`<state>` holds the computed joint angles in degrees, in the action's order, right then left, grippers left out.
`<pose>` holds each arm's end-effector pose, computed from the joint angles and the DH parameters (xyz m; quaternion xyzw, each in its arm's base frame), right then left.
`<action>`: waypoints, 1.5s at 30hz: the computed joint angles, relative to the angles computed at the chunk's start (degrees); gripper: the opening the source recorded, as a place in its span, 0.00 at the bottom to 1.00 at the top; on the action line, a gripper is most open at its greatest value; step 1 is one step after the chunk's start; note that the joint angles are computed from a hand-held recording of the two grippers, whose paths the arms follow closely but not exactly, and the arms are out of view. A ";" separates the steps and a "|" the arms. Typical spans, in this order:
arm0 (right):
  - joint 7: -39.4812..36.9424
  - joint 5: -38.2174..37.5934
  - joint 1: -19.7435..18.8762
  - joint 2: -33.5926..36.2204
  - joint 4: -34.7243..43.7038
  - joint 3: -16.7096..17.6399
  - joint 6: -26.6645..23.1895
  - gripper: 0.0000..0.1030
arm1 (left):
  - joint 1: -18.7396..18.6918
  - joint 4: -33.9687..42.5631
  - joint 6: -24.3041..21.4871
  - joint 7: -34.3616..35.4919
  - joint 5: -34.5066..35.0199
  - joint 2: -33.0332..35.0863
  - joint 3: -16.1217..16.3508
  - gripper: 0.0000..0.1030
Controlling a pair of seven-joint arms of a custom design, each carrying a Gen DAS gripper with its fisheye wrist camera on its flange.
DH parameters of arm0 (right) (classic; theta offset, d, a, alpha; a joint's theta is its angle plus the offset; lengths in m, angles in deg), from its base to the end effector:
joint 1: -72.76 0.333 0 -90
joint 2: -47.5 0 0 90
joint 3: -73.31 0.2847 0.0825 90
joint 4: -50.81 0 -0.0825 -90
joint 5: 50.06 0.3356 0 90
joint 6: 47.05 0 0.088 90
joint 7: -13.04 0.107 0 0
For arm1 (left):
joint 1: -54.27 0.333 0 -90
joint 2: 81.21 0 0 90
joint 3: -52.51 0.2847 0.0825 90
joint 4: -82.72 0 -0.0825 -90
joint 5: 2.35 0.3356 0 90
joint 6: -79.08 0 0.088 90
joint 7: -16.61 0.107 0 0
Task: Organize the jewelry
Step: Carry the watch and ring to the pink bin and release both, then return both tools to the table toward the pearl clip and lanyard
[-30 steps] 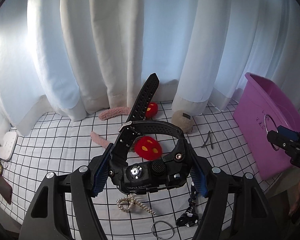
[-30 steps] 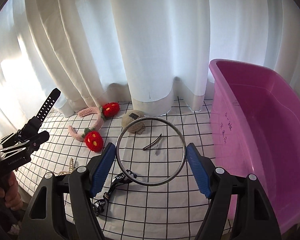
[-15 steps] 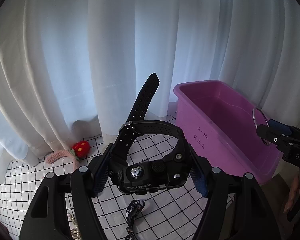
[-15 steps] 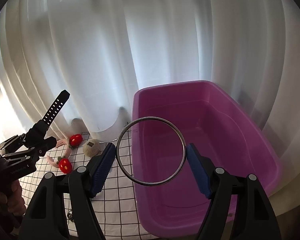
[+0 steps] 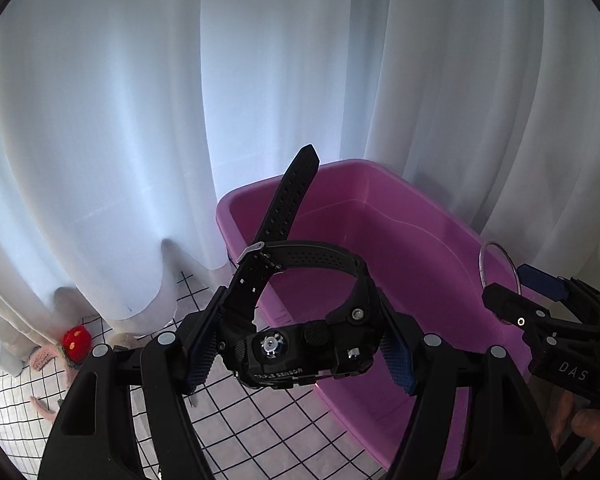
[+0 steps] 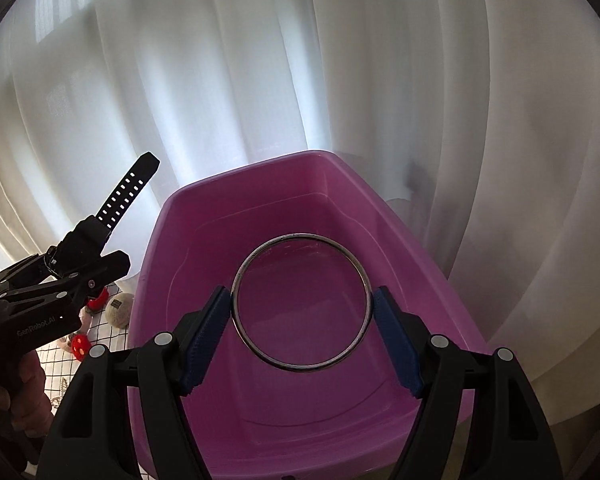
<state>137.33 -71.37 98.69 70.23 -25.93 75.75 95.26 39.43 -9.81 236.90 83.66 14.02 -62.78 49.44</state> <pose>0.5898 0.3133 0.5712 -0.6807 0.6199 -0.2324 0.3135 0.6153 -0.2058 0.5239 -0.6063 0.6840 -0.3194 0.2501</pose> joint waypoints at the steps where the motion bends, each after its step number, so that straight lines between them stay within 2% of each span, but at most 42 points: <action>1: -0.53 0.72 -0.49 0.20 0.06 0.18 -0.04 0.68 | -0.50 2.11 -0.98 -0.07 0.33 1.49 0.02 0.65; 4: -1.53 2.26 -1.58 -0.66 -1.80 0.51 0.41 0.68 | -2.19 8.27 -4.53 -0.30 1.05 5.52 0.23 0.65; 10: -4.49 5.16 -2.76 1.66 1.10 0.92 -1.25 0.68 | -3.03 19.46 -11.75 1.82 -0.93 12.64 0.14 0.66; 18: -6.11 7.89 -3.01 4.98 5.58 0.76 -3.68 0.69 | -3.87 28.14 -19.10 1.82 -2.38 18.05 0.88 0.68; 20: -6.63 9.72 -3.53 7.34 9.00 1.08 -5.13 0.70 | -4.42 27.48 -17.97 0.54 -1.29 17.81 1.65 0.70; 21: -6.58 10.41 -3.71 7.63 9.56 1.18 -5.66 0.70 | -4.53 26.76 -17.13 0.22 -0.69 17.32 1.90 0.80; 23: -6.47 10.85 -3.62 8.43 10.71 0.91 -6.12 0.70 | -5.21 25.15 -15.46 -1.09 1.17 16.25 2.81 0.87; 30: -6.64 11.12 -3.20 8.98 11.39 0.50 -5.50 0.70 | -5.19 26.03 -15.67 -2.77 2.42 16.78 2.75 0.87; 35: -6.05 10.89 -2.85 7.57 9.19 0.54 -4.44 0.70 | -4.64 23.51 -14.98 -4.12 2.86 14.70 2.88 0.87; 45: -5.17 9.98 -1.15 5.75 6.64 1.45 -2.81 0.70 | -2.68 7.95 -9.74 -11.74 6.80 3.55 3.50 0.94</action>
